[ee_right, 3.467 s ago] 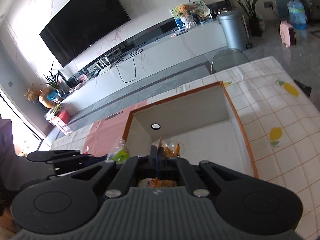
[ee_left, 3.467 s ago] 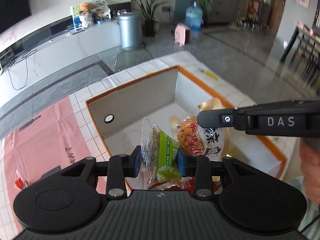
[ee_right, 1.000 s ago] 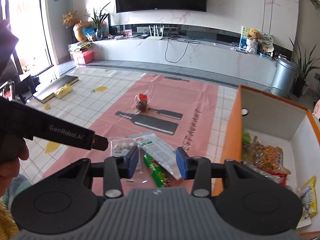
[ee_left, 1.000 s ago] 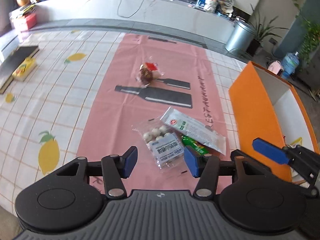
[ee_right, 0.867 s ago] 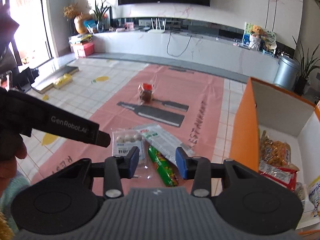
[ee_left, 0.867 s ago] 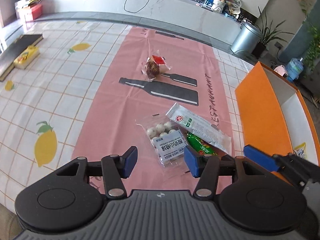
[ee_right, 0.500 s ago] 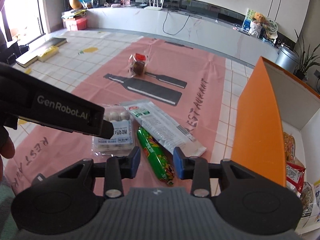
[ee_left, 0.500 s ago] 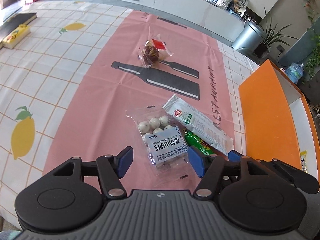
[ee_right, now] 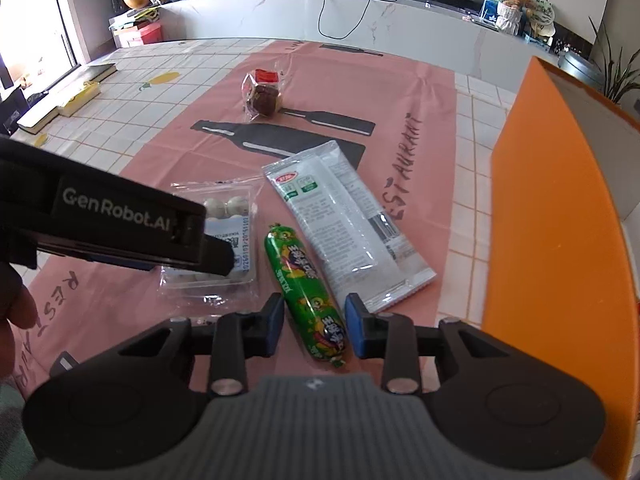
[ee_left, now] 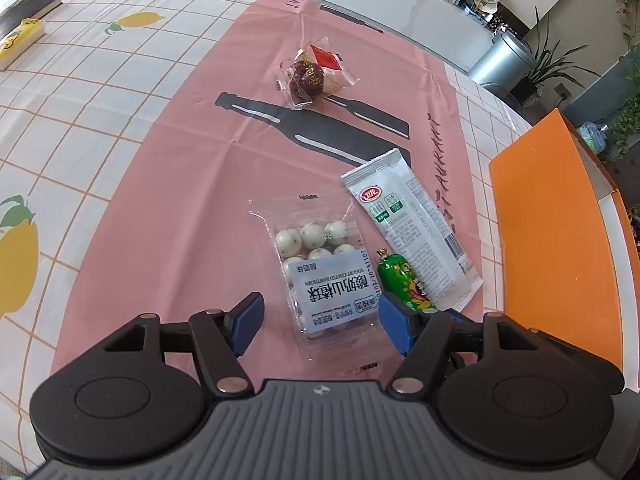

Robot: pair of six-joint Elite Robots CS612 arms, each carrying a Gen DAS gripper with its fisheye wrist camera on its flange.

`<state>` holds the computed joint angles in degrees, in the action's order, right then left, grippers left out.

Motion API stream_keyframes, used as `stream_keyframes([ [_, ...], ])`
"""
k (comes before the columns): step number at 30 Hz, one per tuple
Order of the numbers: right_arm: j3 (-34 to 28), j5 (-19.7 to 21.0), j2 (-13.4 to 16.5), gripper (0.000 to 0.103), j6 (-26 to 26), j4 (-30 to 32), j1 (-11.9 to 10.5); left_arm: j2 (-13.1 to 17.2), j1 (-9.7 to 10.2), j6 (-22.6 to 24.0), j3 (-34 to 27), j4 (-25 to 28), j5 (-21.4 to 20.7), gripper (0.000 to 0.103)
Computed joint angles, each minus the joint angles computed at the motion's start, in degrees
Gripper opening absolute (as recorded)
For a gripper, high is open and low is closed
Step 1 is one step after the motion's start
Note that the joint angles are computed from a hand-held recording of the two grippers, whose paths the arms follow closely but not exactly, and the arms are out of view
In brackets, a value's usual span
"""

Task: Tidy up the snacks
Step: 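Grasp the quail egg packet with left tool while right tool grasps the green sausage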

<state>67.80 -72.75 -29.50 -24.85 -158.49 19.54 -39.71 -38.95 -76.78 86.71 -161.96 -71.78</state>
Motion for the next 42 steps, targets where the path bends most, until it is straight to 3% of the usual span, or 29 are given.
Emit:
stream_keyframes([
  [5,-0.22,3.21,-0.22,0.02,1.23,2.69,-0.07,-0.65,0.16,-0.06,0.82,0.93,-0.17,0.078],
  [9,-0.07,5.38,-0.39,0.02,2.11,3.95,0.12,-1.31,0.31,0.1,1.94,0.76,-0.61,0.078],
  [12,0.13,5.44,-0.36,0.02,2.14,3.12,0.33,-1.49,0.24,0.33,2.34,0.95,0.03,0.079],
  [17,-0.07,2.12,-0.05,0.02,3.19,0.69,0.42,-1.51,-0.01,-0.03,3.36,-1.54,1.13,0.081],
  [22,-0.93,3.18,0.28,0.02,4.83,1.77,-0.4,-1.12,-0.37,-0.52,4.03,-4.94,2.29,0.084],
  [25,-0.83,4.92,0.38,0.021,5.49,0.73,-0.87,-0.83,-0.48,-0.64,3.37,-4.28,3.31,0.085],
  [28,-0.94,6.81,0.48,0.022,5.03,0.06,-1.17,-0.52,-0.29,-0.79,2.05,-2.05,3.55,0.085],
  [32,-1.17,7.83,0.69,0.022,4.37,-0.24,-1.29,0.16,-0.2,3.01,-0.7,3.02,3.17,0.085],
  [38,-0.98,8.56,1.06,0.023,2.83,-2.08,-1.37,1.02,-0.65,5.22,-4.39,12.62,5.9,0.085],
  [42,-1.19,8.48,1.46,0.025,2.42,-2.4,-1.35,1.52,-0.71,6.31,-5.87,15.8,6.58,0.085],
])
